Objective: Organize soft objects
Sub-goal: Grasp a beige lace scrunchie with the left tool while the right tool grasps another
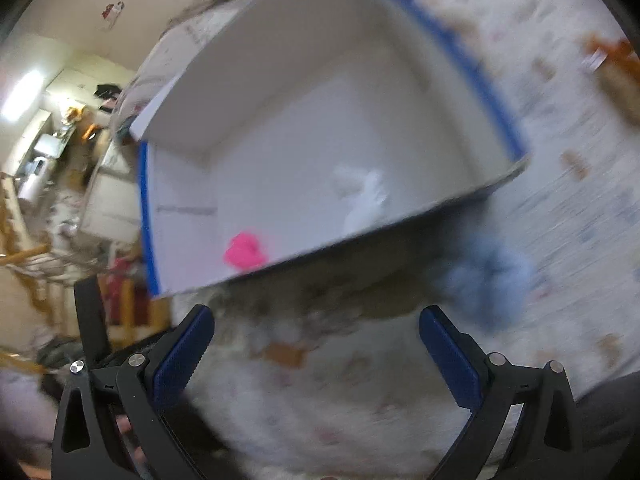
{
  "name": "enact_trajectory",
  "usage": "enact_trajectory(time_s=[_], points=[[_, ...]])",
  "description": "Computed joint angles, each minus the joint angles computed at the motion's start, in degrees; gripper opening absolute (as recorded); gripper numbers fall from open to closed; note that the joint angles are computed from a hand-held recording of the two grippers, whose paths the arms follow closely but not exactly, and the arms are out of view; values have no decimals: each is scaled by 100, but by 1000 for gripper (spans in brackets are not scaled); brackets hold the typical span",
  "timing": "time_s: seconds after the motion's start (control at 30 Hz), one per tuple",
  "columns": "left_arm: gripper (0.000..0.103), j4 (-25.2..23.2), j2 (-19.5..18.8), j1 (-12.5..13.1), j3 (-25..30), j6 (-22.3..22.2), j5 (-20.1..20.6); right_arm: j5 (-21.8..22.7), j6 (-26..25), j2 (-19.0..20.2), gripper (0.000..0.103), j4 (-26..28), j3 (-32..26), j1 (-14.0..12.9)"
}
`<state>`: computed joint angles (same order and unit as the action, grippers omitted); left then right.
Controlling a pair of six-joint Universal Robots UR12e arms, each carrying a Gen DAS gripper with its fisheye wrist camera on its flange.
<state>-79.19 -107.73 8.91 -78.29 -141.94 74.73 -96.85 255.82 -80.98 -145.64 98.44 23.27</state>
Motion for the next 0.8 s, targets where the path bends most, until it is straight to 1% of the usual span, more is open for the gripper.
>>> enact_trajectory(time_s=[0.03, 0.1, 0.13, 0.17, 0.23, 0.3, 0.4, 0.43, 0.5, 0.6, 0.63, 0.67, 0.7, 0.77, 0.8], points=[[12, 56, 43, 11, -52, 19, -16, 275, -2, 32, 103, -152, 33, -49], [12, 18, 70, 17, -54, 43, -70, 770, -61, 135, 103, -331, 30, -141], [12, 13, 81, 29, -62, 62, -85, 955, -108, 196, 102, -365, -4, -174], [12, 47, 102, 31, -85, 68, -84, 1145, -181, 260, 96, -357, -52, -214], [12, 91, 113, 35, -89, 61, -77, 1389, -286, 390, 91, -287, -166, -266], [12, 131, 91, 38, -48, 29, -45, 1613, -282, 519, 91, -244, -248, -313], [12, 79, 76, 38, -49, -36, -26, 1849, -299, 718, 91, 21, -405, -359], [12, 69, 47, 22, -28, -51, -20, 1761, -381, 783, 91, 275, -519, -340], [12, 3, -2, 22, 17, -56, -37, 1375, -732, 928, 91, 948, -843, -268], [12, -145, -58, 33, 99, -102, -87, 939, -1031, 1080, 91, 1396, -1110, -193], [12, -141, -59, 36, 99, -116, -86, 946, -1146, 1116, 90, 1482, -1157, -198], [12, -150, -65, 36, 108, -137, -87, 838, -1202, 1142, 83, 1596, -1205, -176], [12, -174, -78, 37, 125, -147, -91, 715, -1252, 1166, 80, 1747, -1266, -147], [12, -230, -92, 41, 147, -170, -100, 568, -1382, 1209, 62, 2046, -1388, -94], [12, -262, -98, 38, 158, -181, -103, 469, -1482, 1238, 59, 2266, -1478, -63]])
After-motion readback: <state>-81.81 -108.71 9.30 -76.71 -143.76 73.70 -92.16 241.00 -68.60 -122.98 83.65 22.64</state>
